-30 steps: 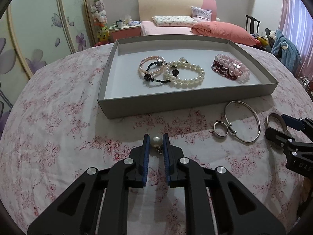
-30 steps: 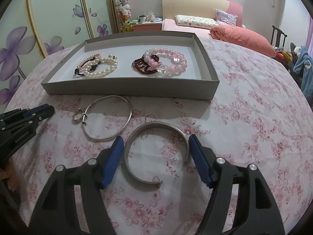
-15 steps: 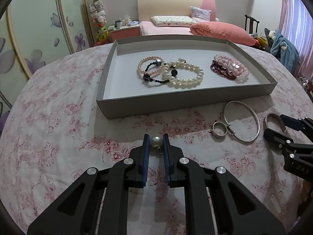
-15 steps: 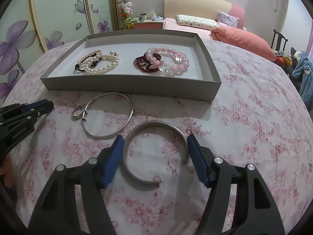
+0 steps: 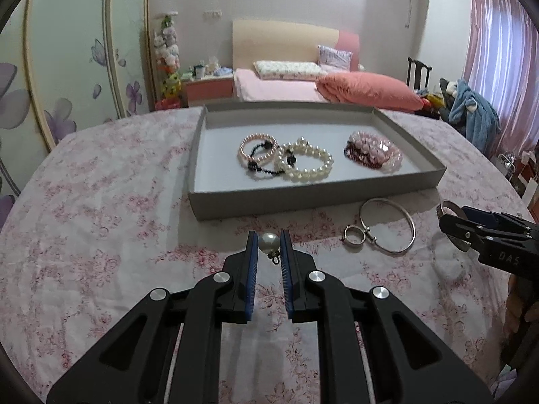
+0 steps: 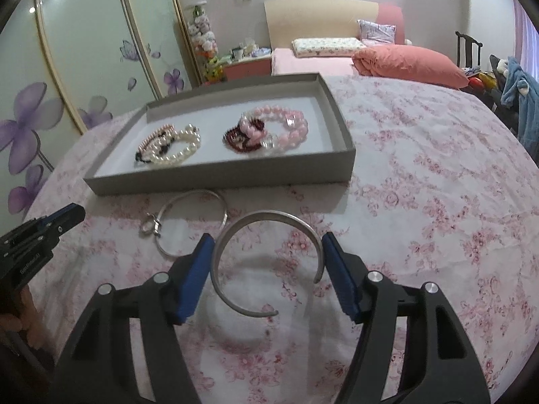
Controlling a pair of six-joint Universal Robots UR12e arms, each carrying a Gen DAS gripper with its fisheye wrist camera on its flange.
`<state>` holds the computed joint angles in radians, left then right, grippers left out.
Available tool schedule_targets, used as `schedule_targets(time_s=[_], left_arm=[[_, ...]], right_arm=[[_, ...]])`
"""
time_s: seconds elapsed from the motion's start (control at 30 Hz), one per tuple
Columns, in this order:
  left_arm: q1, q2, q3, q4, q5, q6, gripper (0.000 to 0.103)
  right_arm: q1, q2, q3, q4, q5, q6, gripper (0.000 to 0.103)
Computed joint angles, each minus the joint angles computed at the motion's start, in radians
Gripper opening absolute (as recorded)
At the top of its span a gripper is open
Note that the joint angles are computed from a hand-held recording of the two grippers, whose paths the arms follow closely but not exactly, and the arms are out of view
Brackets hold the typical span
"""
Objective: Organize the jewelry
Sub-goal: 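Close the right tool on the silver cuff bangle, then carry the held pearl and cuff bangle over the grey tray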
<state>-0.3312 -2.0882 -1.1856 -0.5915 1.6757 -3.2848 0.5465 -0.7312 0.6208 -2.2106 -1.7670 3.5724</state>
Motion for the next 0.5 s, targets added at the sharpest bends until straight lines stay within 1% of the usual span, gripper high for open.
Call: schedule_targets(time_s=[0.13, 0.27, 0.4, 0.5], left_arm=[[-0.006, 0.003, -0.002, 0.034, 0.030, -0.004, 0.014], [-0.016, 0.007, -0.012, 0.084, 0.077, 0.003, 0.014], [-0.030, 0.010, -0.020, 0.137, 0.128, 0.011, 0.014], [-0.038, 0.011, -0.025, 0.174, 0.162, 0.024, 0.014]], right_arm=[[0.008, -0.004, 0.006, -0.049, -0.017, -0.013, 0.064], [0.018, -0.006, 0.008, -0.100, -0.042, -0.030, 0.064], [0.031, -0.005, 0.008, -0.167, -0.078, -0.054, 0.064], [0.043, -0.003, 0.009, -0.238, -0.123, -0.085, 0.064]])
